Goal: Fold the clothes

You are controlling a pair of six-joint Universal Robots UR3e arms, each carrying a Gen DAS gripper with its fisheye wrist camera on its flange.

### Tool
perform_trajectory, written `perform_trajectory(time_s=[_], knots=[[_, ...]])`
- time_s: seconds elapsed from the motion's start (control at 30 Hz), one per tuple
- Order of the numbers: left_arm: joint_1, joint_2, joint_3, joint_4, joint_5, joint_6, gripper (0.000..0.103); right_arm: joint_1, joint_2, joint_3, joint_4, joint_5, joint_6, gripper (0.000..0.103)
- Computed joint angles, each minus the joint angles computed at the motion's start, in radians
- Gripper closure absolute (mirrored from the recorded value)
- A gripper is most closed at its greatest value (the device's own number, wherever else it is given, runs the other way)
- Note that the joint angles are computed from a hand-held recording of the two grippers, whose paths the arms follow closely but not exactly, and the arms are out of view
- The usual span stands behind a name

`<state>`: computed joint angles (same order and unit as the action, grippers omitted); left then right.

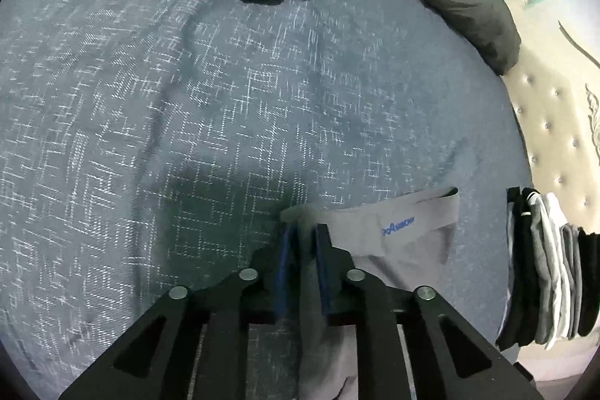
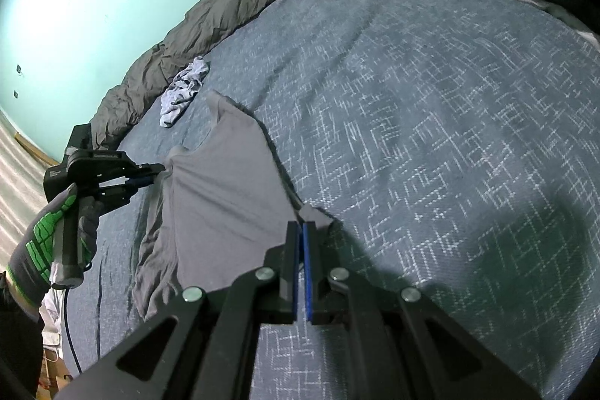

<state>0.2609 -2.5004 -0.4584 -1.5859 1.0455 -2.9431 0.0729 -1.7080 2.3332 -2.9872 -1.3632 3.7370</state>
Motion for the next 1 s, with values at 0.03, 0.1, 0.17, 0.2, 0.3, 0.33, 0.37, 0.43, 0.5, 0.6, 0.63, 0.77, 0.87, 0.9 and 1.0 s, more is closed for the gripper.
perform_trajectory(time_s=[0.03,0.1,0.17,0.2,0.3,0.33,0.37,0.43,0.5,0.6,0.63,0.77,0.87,0.9,1.0], knots=[[0.003,0.019,-0.031,0.018,0.004,0.002,0.075,-0.003,-0.001,0.001,0.004,0.002,0.002,0.101],[0.01,0.057,-0.092,0.057,0.011,0.003,0.067,-0.015,-0.01,0.008,0.012,0.012,0.006,0.101],[0.021,0.115,-0.183,0.105,0.017,0.031,0.063,-0.026,-0.023,0.018,0.015,0.02,0.012,0.1],[0.03,0.153,-0.243,0.132,0.017,0.05,0.059,-0.034,-0.034,0.027,0.015,0.024,0.015,0.1],[0.072,0.296,-0.452,0.196,-0.002,0.121,0.053,-0.062,-0.068,0.049,0.026,0.033,0.021,0.1],[0.087,0.338,-0.513,0.207,-0.009,0.142,0.053,-0.071,-0.074,0.056,0.02,0.04,0.026,0.1],[0.101,0.378,-0.57,0.214,-0.017,0.165,0.052,-0.076,-0.078,0.061,0.01,0.047,0.029,0.1],[0.136,0.483,-0.719,0.226,-0.029,0.231,0.051,-0.078,-0.081,0.068,-0.018,0.061,0.033,0.1],[0.17,0.584,-0.858,0.218,-0.04,0.294,0.051,-0.058,-0.066,0.048,-0.022,0.055,0.031,0.1],[0.209,0.708,-1.023,0.193,-0.062,0.373,0.051,-0.029,-0.029,0.015,-0.022,0.051,0.033,0.095],[0.219,0.745,-1.068,0.182,-0.066,0.398,0.051,-0.022,-0.02,0.006,-0.018,0.045,0.034,0.089],[0.23,0.877,-1.211,0.168,-0.05,0.475,0.051,-0.005,0.004,-0.019,0.0,0.038,0.03,0.082],[0.226,0.969,-1.291,0.171,-0.045,0.528,0.051,0.023,0.034,-0.048,0.015,0.011,0.017,0.082],[0.223,0.987,-1.305,0.171,-0.044,0.539,0.051,0.03,0.045,-0.057,0.02,0.002,0.011,0.082],[0.199,1.034,-1.337,0.169,-0.028,0.567,0.051,0.041,0.073,-0.073,0.023,-0.011,0.012,0.087]])
